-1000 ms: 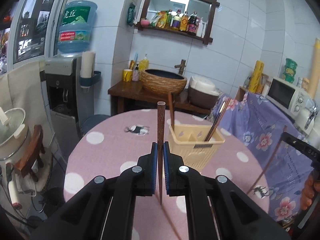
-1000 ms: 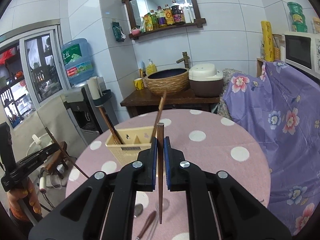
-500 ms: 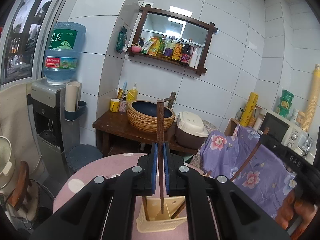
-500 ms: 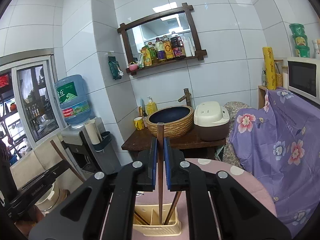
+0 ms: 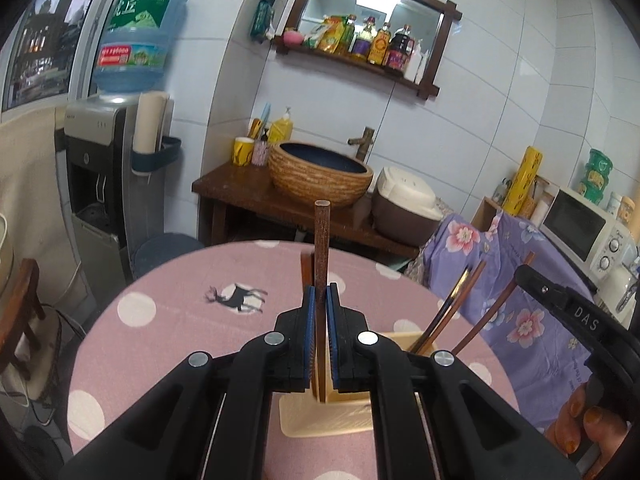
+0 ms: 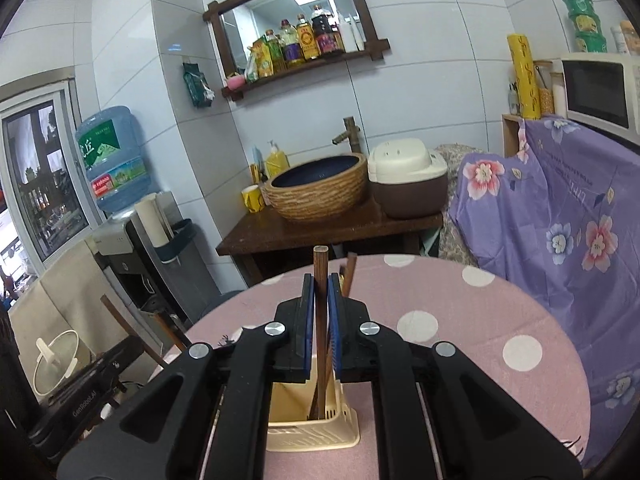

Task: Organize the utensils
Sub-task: 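Open both grippers to release the chopsticks in the holder, then move the left gripper to the last brown chopstick while the right gripper moves to the clear plastic spoon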

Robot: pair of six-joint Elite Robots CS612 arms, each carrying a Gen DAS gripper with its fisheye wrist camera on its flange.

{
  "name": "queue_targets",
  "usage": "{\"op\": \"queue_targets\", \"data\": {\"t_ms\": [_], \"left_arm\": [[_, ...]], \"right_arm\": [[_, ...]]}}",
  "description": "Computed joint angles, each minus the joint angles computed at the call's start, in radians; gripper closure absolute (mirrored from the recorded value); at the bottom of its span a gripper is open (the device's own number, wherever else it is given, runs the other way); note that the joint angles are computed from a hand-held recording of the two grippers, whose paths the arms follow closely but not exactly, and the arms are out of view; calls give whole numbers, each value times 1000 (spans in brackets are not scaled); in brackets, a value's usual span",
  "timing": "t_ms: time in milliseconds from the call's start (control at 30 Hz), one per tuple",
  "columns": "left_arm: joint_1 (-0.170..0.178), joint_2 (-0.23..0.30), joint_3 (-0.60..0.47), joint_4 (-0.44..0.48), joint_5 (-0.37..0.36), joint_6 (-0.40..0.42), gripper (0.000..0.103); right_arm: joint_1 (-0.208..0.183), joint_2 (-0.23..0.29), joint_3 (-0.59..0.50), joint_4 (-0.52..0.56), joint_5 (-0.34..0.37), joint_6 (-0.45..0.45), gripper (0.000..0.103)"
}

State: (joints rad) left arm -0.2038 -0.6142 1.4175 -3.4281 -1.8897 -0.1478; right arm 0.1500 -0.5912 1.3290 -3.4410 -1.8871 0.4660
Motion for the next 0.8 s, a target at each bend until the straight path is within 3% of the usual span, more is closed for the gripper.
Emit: {"op": "queue_targets", "data": {"t_ms": [233,367,433,467,500,567,633,800], "left_arm": [[-1,24,-9,48,14,0,96],[4,28,-7,55,-17,-6,96],[3,22,10,48,-20,22,95],[2,16,23,40,-15,37,89],[1,13,34,33,-10,45,74],[4,7,63,-1,-10,53,47],[6,-1,95,-24,2,64,43],[13,-12,157,16,40,113,37]], "right_arm": [[-2,18,4,-16,-11,9,95],[-2,20,15,-30,-4,-10,91],[5,22,23,-54,-32,-27,62],[8,22,31,-69,-46,-32,52],[11,20,43,-87,-58,-32,46],[18,15,64,-100,-71,-49,46],[25,9,91,-104,-67,-78,46],[45,-1,158,-40,-82,-106,46]]}}
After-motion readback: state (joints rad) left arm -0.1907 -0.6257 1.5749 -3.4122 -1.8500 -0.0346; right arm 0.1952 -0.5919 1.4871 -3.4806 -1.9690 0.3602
